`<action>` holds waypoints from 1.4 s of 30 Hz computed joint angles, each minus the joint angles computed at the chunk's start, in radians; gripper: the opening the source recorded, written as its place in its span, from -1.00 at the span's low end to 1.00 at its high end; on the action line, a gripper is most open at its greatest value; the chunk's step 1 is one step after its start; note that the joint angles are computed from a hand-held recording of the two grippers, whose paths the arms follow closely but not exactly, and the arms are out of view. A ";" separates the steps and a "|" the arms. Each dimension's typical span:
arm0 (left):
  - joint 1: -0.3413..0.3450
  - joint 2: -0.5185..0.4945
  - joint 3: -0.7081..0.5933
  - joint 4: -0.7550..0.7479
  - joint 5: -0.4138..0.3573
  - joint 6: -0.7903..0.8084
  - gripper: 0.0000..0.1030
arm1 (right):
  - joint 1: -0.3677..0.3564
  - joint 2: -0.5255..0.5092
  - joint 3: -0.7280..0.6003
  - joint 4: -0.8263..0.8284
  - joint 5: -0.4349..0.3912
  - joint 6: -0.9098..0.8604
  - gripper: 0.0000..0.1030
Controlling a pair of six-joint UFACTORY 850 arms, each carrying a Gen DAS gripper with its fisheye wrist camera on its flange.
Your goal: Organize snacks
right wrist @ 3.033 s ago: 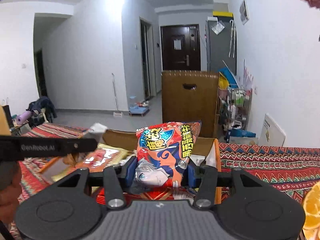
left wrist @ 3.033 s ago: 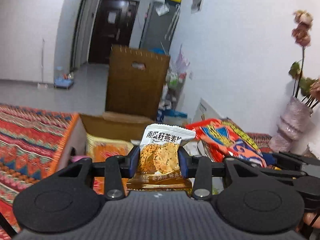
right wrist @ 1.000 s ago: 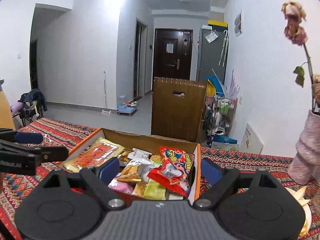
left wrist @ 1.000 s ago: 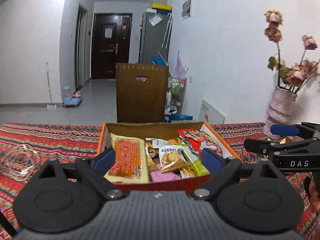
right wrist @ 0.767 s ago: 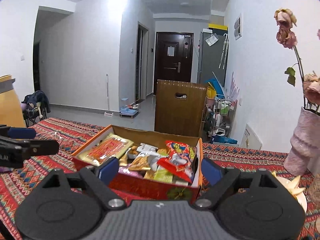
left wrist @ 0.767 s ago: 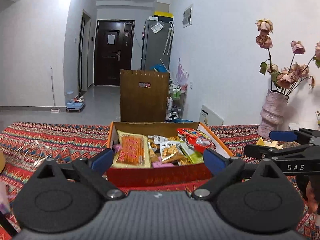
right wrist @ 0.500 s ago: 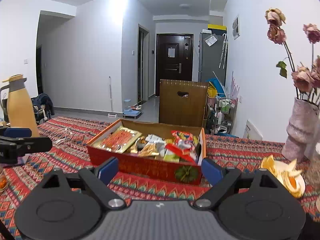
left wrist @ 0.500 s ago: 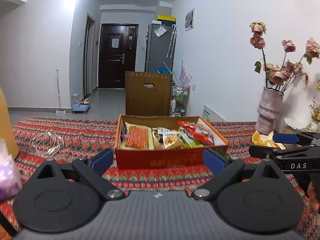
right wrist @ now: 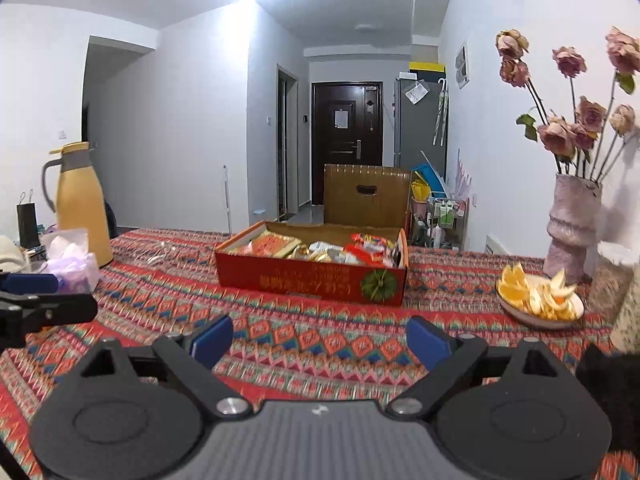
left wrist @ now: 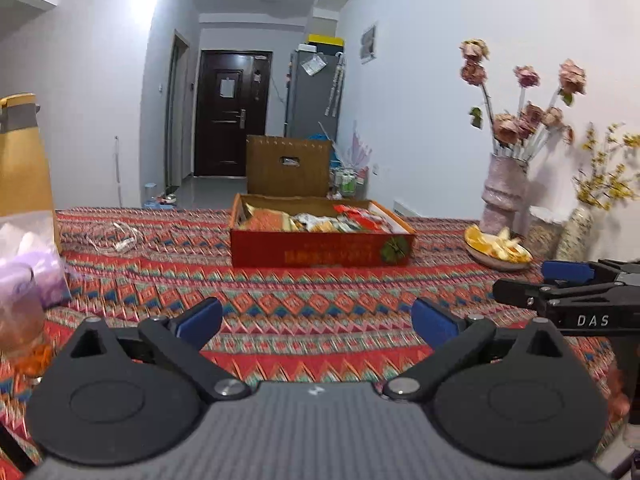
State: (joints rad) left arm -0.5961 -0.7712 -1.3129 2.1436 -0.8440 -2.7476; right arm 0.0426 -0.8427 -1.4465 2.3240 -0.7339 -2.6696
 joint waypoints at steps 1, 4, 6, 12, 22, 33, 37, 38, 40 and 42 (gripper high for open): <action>-0.009 0.002 0.013 -0.003 -0.009 -0.011 1.00 | -0.004 0.012 0.034 0.012 -0.016 -0.021 0.83; -0.039 0.007 0.046 -0.021 -0.036 -0.030 1.00 | -0.013 0.048 0.123 0.043 -0.049 -0.087 0.83; -0.057 0.014 0.073 -0.020 -0.046 -0.059 1.00 | -0.019 0.070 0.178 0.057 -0.076 -0.122 0.83; -0.116 0.017 0.125 -0.051 -0.073 -0.100 1.00 | -0.035 0.119 0.309 0.091 -0.152 -0.191 0.84; -0.237 0.027 0.223 -0.208 -0.189 -0.128 1.00 | -0.053 0.179 0.515 0.125 -0.280 -0.270 0.86; -0.315 0.040 0.271 -0.270 -0.293 -0.141 1.00 | -0.068 0.236 0.663 0.122 -0.375 -0.303 1.00; -0.330 0.052 0.296 -0.273 -0.302 -0.164 1.00 | -0.084 0.244 0.698 0.115 -0.383 -0.309 1.00; -0.335 0.052 0.299 -0.278 -0.306 -0.162 1.00 | -0.089 0.244 0.706 0.117 -0.387 -0.314 1.00; -0.348 0.050 0.301 -0.287 -0.315 -0.149 1.00 | -0.102 0.242 0.722 0.115 -0.405 -0.322 1.00; -0.361 0.048 0.304 -0.295 -0.325 -0.150 1.00 | -0.116 0.238 0.738 0.113 -0.426 -0.333 1.00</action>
